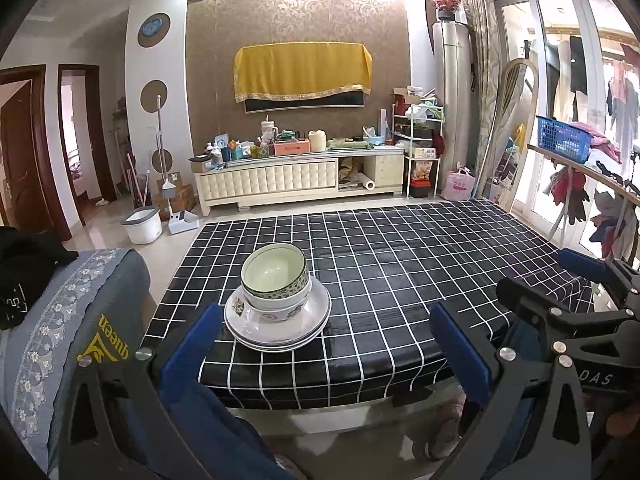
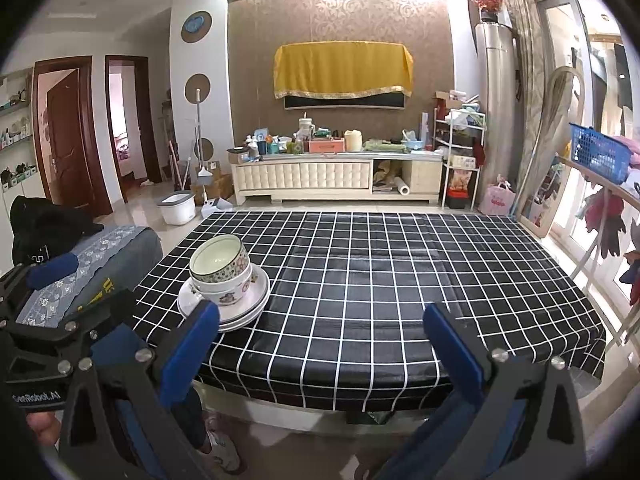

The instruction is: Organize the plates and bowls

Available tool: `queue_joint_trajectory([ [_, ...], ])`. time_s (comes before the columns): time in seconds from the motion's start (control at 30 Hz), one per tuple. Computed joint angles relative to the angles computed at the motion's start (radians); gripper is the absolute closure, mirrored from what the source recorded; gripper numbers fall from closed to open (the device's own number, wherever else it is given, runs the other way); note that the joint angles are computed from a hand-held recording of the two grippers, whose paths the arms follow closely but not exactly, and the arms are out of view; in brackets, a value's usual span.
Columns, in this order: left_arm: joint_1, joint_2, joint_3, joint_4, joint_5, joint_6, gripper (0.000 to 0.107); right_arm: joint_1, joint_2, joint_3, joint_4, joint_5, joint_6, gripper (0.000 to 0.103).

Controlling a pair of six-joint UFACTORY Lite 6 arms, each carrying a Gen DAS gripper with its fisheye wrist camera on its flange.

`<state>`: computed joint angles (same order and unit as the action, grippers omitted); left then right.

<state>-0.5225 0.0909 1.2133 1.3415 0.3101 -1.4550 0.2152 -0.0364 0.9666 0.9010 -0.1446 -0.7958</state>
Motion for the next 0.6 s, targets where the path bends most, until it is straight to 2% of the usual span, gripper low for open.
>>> queue_joint_trajectory([
  [0.17, 0.003, 0.004, 0.0, -0.019, -0.02, 0.016, 0.004, 0.007, 0.009, 0.009, 0.1, -0.006, -0.096, 0.0],
  [0.6, -0.009, 0.003, -0.004, -0.038, 0.002, 0.02, 0.004, 0.015, 0.01, 0.002, 0.12, -0.019, -0.111, 0.0],
])
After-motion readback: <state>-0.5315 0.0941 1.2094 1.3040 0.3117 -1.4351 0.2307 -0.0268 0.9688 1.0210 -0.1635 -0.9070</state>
